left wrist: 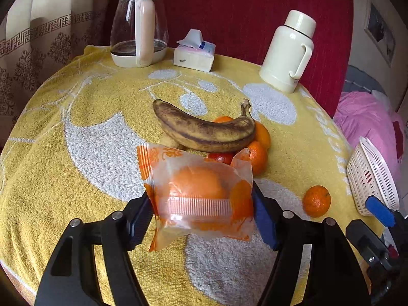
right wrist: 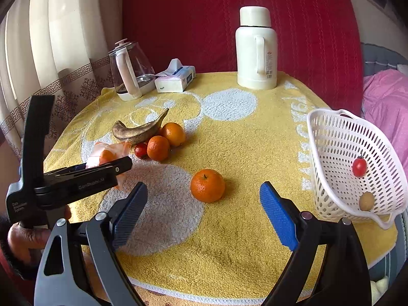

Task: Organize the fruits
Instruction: 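Grasp a large tangerine with the right tool while the left tool holds the bag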

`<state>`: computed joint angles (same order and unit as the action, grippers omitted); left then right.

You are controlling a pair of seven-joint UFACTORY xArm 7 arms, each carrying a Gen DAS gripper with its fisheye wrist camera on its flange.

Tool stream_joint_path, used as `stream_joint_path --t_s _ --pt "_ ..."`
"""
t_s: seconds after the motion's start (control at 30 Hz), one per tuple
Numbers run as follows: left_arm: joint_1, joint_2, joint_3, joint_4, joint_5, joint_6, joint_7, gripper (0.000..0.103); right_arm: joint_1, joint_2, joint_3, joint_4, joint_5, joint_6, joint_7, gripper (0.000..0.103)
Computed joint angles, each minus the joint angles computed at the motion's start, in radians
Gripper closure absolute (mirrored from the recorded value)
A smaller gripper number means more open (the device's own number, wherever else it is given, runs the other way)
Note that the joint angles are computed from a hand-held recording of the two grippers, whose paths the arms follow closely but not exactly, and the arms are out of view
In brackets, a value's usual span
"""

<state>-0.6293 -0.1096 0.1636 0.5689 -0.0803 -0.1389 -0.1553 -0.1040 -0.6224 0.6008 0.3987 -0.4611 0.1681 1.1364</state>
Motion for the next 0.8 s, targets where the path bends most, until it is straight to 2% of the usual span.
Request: stream_joint_path --t_s 0.03,0.07,0.13,0.27,0.4,0.6,0.8 --pt "0.076 -0.011 -0.071 -0.01 0.001 -0.008 -0.003 0.033 -0.005 0.018 -0.001 0.008 -0.002 -0.008 -0.004 0.012" --pt "0.121 -0.022 -0.109 -0.019 0.006 -0.013 -0.008 0.033 -0.013 0.038 -0.001 0.017 -0.006 -0.016 -0.008 0.012" --pt "0.179 -0.042 -0.152 -0.033 0.017 -0.022 -0.021 0.033 -0.039 0.074 0.011 0.036 -0.019 -0.022 -0.01 0.012" --pt "0.187 -0.071 -0.13 -0.054 0.047 -0.032 -0.048 0.033 -0.065 0.16 0.007 0.079 -0.045 -0.019 -0.015 0.014" --pt "0.164 -0.082 -0.083 -0.062 0.075 -0.038 -0.071 0.033 -0.059 0.251 -0.019 0.131 -0.095 0.023 -0.017 0.032" --pt "0.123 -0.086 -0.029 -0.069 0.111 -0.042 -0.097 0.033 -0.016 0.352 -0.068 0.185 -0.179 0.079 0.02 0.052" --pt "0.118 -0.082 -0.018 -0.066 0.128 -0.04 -0.112 0.033 0.04 0.377 -0.124 0.196 -0.256 0.1 0.073 0.062"
